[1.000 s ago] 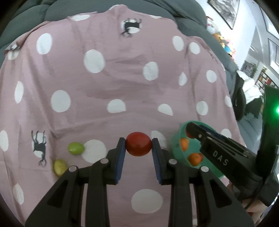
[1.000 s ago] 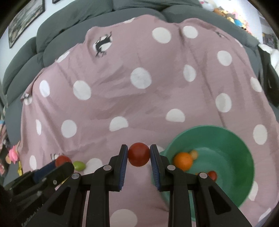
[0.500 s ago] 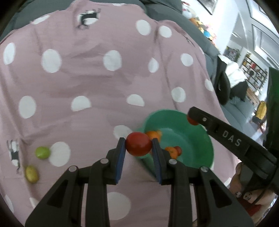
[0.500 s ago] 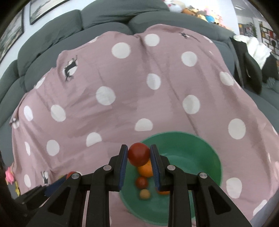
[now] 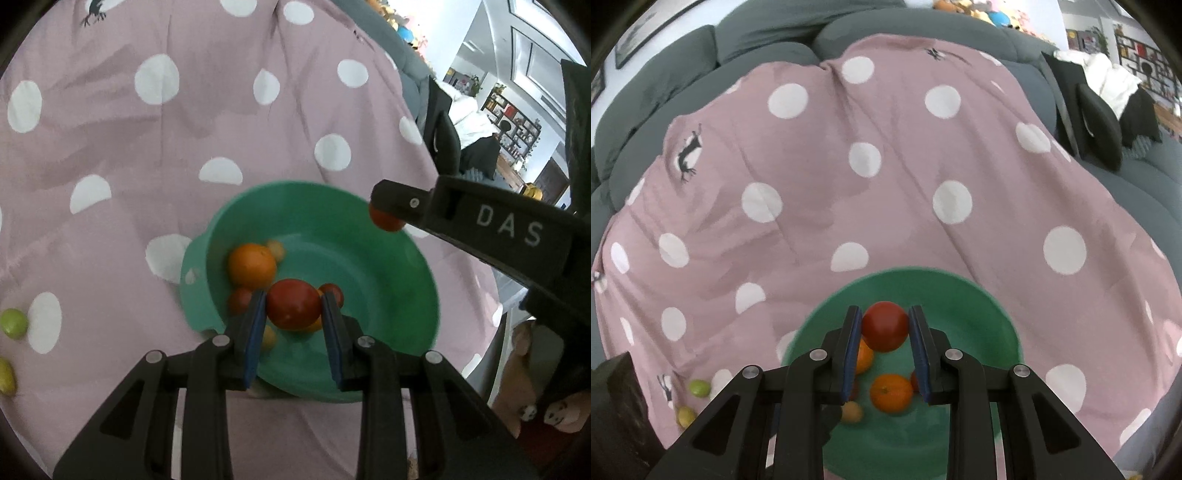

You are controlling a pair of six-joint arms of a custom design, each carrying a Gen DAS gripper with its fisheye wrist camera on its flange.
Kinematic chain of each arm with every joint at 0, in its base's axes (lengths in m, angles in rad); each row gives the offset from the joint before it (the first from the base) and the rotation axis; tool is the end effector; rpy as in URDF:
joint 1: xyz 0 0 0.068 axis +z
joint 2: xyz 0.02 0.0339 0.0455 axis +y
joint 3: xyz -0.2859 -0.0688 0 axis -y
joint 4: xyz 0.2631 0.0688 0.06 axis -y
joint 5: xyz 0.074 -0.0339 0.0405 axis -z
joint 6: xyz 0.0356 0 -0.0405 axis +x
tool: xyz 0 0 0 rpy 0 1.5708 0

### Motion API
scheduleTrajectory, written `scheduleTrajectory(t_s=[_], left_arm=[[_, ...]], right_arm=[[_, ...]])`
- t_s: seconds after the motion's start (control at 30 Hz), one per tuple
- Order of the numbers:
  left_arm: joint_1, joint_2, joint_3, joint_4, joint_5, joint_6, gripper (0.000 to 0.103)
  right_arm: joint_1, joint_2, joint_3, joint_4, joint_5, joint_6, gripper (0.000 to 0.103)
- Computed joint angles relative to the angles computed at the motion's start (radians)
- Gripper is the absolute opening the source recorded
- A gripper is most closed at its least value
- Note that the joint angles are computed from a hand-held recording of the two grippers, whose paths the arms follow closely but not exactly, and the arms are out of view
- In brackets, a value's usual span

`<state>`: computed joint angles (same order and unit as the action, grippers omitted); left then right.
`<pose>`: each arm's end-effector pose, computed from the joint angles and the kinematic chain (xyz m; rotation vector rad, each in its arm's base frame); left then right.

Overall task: Organize fruits
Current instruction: 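Carry the red tomato over the green bowl and open the right gripper, then move the left gripper to the yellow pear while the right gripper approaches the green lime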

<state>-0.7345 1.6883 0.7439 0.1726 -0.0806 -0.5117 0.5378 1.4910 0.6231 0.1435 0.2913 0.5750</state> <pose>0.2504 -0.2223 0.1431 0.2261 2.3888 -0.5125 0.2578 0.1418 0.1649 0.1919 2.2633 0.2568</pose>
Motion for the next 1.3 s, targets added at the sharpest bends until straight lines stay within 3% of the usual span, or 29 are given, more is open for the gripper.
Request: scheduleTrajectory(t_s=[0.13, 0.67, 0.8, 0.87, 0.93, 1.17, 1.3], left_arm=[[-0.01, 0.002, 0.001, -0.008, -0.034, 0.007, 0.03], [-0.014, 0.024, 0.017, -0.026, -0.019, 0.006, 0.031], [-0.016, 0.001, 0.013, -0.04, -0.021, 0.009, 0.047], [-0.015, -0.025, 0.003, -0.045, -0.023, 0.009, 0.051], [-0.012, -0.055, -0.005, -0.064, -0.035, 0.011, 0.054], [0.03, -0.194, -0.045, -0.186, -0.092, -0.035, 0.055], [0.069, -0.341, -0.104, -0.274, -0.176, -0.053, 0.055]], right_arm=[[-0.002, 0.027, 0.016, -0.028, 0.026, 0.003, 0.028], [-0.046, 0.076, 0.032, -0.053, -0.01, 0.002, 0.028], [-0.043, 0.06, 0.026, -0.06, -0.001, 0.013, 0.029], [-0.041, 0.055, 0.022, -0.057, 0.003, 0.015, 0.045], [-0.035, 0.046, 0.015, -0.045, 0.012, 0.019, 0.053], [-0.006, 0.032, 0.014, -0.007, -0.014, -0.005, 0.053], [0.028, 0.035, 0.023, 0.011, -0.03, -0.024, 0.053]])
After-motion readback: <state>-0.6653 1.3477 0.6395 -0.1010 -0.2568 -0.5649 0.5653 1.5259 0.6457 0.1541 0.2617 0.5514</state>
